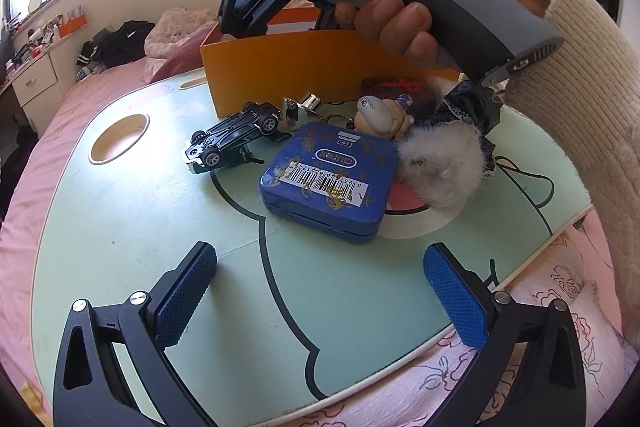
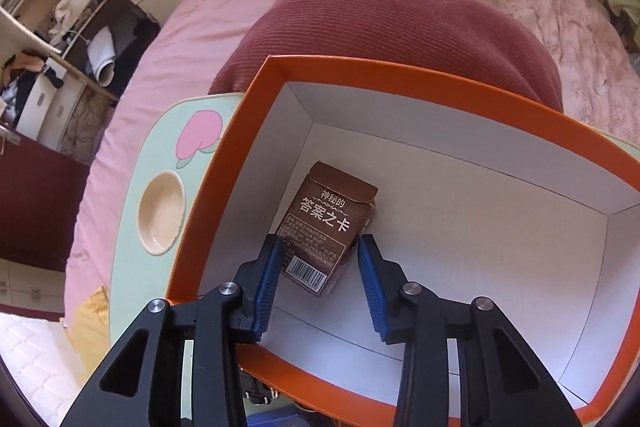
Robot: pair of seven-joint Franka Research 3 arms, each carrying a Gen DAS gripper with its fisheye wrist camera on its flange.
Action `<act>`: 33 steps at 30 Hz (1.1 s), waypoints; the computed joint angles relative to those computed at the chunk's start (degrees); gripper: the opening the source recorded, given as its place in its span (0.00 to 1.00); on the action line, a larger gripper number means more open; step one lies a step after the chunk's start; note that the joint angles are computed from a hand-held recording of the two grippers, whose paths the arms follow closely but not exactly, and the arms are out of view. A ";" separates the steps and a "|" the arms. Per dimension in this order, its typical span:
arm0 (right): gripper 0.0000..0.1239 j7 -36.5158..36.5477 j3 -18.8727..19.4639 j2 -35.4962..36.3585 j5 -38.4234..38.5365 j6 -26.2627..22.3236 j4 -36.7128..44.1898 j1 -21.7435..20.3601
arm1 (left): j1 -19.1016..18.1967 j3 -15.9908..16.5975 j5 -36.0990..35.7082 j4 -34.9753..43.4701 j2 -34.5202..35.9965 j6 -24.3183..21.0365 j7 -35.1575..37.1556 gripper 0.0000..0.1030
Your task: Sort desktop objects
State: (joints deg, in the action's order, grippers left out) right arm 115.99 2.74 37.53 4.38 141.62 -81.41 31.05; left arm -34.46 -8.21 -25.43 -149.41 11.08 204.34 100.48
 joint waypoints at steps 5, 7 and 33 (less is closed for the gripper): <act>0.24 3.87 -2.82 -2.55 -4.13 0.94 -3.65 2.12 | -0.18 0.10 -0.26 0.09 0.05 -0.03 0.18 1.00; 0.24 5.76 -4.17 -3.21 -7.33 0.26 -4.27 3.26 | -0.16 0.11 -0.23 0.09 0.06 -0.03 0.17 1.00; 0.32 9.51 -3.57 -0.63 -8.92 1.57 -2.50 2.37 | -0.34 0.32 -0.48 0.44 0.12 -0.18 0.43 1.00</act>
